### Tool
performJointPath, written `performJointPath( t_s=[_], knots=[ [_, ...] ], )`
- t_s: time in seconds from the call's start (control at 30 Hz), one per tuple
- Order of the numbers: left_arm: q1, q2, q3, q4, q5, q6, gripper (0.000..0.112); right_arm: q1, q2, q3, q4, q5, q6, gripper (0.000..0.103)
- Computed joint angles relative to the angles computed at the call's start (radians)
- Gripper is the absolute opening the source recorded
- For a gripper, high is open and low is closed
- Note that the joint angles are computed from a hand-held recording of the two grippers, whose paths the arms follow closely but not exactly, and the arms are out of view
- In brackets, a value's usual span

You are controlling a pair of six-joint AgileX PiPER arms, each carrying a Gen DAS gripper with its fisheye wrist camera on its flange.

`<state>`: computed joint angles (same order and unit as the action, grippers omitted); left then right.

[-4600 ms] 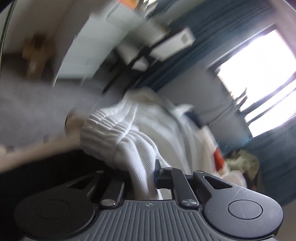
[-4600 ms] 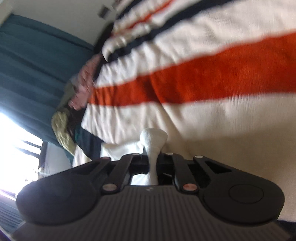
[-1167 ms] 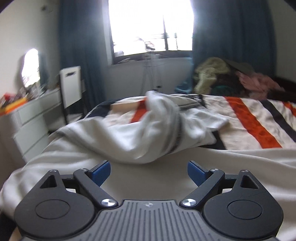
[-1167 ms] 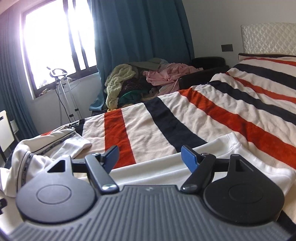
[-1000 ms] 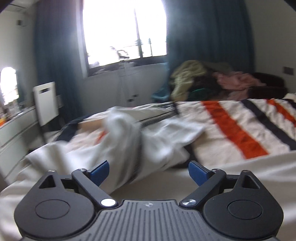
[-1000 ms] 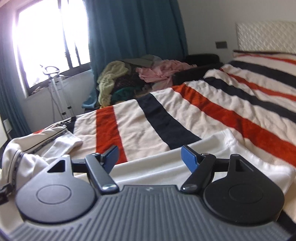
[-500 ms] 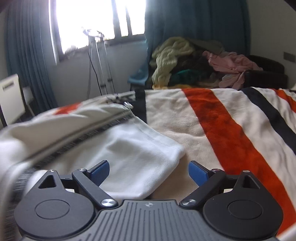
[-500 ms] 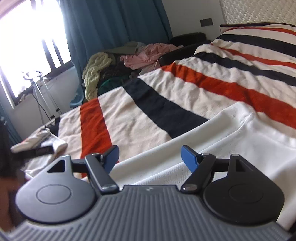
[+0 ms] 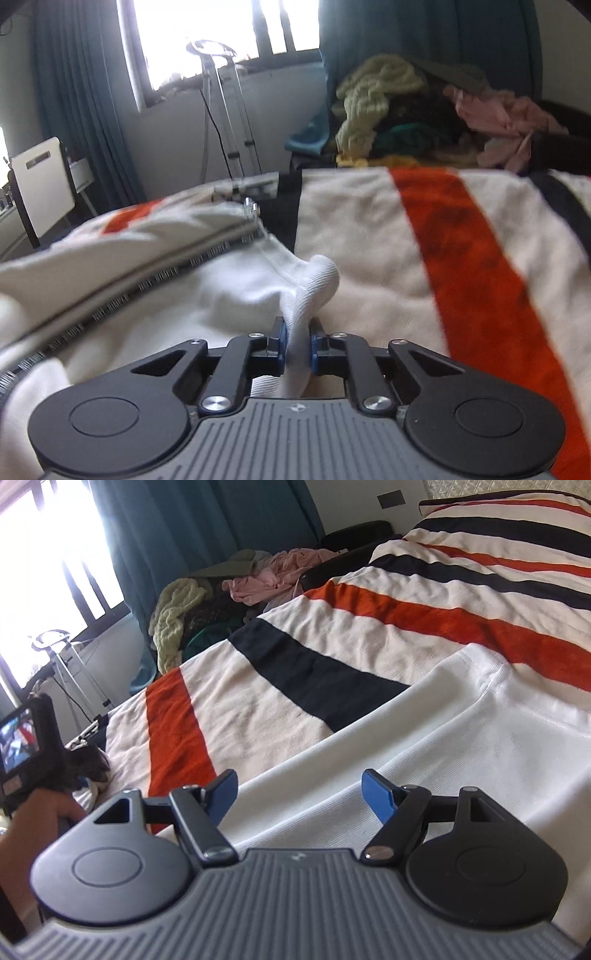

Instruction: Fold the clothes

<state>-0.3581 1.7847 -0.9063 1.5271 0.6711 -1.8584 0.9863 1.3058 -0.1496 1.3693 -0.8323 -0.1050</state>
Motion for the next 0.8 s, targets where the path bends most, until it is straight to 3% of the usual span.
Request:
performJointPath(
  t_s=[0.13, 0.43, 0.53, 0.6, 0.67, 0.7, 0.8],
  knots=[
    [-0.105, -0.075, -0.010, -0.011, 0.037, 0.060, 0.010, -0.072, -0.075, 0.034, -0.032, 0.041, 0.031, 0.075],
    [-0.354, -0.237, -0.121, 0.030, -0.219, 0.025, 0.010, -0.229, -0.116, 0.084, -0.106, 0.093, 0.158, 0.075],
    [-0.422, -0.219, -0.170, -0.101, -0.250, 0.115, 0.011, -0.207, -0.121, 0.096, -0.070, 0.044, 0.168, 0.075],
    [-0.425, -0.212, -0.164, -0.196, -0.275, 0.191, 0.025, -0.223, -0.124, 0.109, -0.092, 0.040, 0.209, 0.075],
    [-0.417, -0.260, -0.083, -0.201, -0.293, 0.155, 0.037, -0.282, -0.137, 0.122, -0.157, 0.072, 0.241, 0.075],
    [-0.409, -0.311, -0.011, -0.172, -0.296, 0.098, 0.050, -0.302, -0.143, 0.127, -0.182, 0.084, 0.258, 0.075],
    [-0.361, -0.507, 0.210, -0.196, -0.314, 0.055, 0.058, -0.333, -0.168, 0.144, -0.246, 0.099, 0.314, 0.076]
  ],
)
